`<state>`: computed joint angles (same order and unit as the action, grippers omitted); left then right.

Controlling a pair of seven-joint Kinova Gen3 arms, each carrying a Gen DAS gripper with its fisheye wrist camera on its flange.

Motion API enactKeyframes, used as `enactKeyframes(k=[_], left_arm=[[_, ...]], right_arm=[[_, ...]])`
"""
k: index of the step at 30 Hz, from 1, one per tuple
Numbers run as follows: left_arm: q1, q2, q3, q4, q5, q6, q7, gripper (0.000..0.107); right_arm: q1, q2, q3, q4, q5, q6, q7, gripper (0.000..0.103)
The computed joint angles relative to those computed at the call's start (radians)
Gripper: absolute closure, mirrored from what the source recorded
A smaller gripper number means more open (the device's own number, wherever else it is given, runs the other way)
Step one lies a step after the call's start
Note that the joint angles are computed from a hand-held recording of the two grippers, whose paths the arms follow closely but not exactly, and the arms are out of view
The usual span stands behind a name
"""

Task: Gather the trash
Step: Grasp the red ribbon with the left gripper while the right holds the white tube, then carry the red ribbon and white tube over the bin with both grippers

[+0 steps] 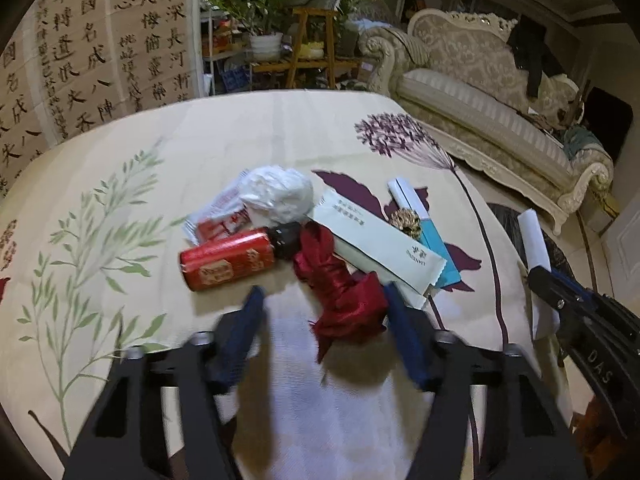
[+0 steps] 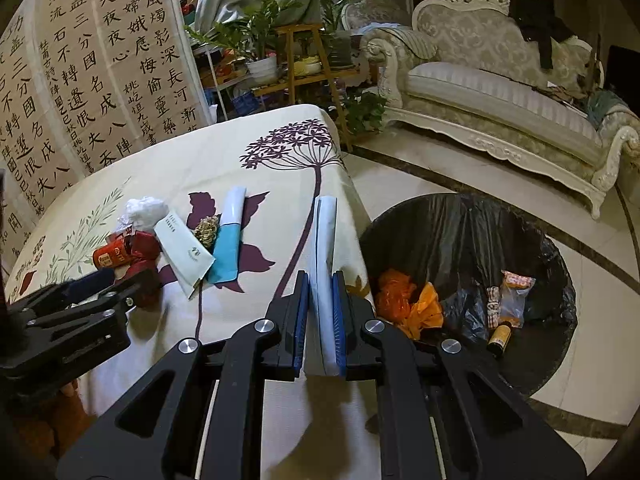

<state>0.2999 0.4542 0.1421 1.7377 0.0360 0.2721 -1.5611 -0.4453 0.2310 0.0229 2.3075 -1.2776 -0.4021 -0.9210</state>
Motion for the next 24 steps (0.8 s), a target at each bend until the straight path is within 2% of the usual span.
enactKeyframes(k=[3,6,11,17,24], left_arm=[[-0.031,-0.002,0.035,0.010,0.011,-0.007,-0.029,0.077],[-0.058,-0.012,0.062,0.031,0.029,-0.022,-0.060,0.081],[-0.079,-0.041,0.080,0.077,0.050,-0.053,-0.092,0.083],[-0.138,-0.073,0.134,0.118,0.088,-0.086,-0.143,0.083],[-0.176,-0.102,0.190,0.155,0.112,-0.141,-0.181,0.083]], right_arm=[[0.008,-0.001,-0.001,0.004,0.027,0.004,-0.023,0.091],[0.005,0.000,0.002,0.008,0.042,0.003,-0.040,0.091],[-0.001,0.000,0.008,0.008,0.037,0.003,-0.037,0.091],[-0.011,-0.008,0.003,0.013,0.004,-0.013,-0.013,0.091],[-0.011,-0.034,-0.025,0.027,-0.068,-0.056,0.041,0.091]])
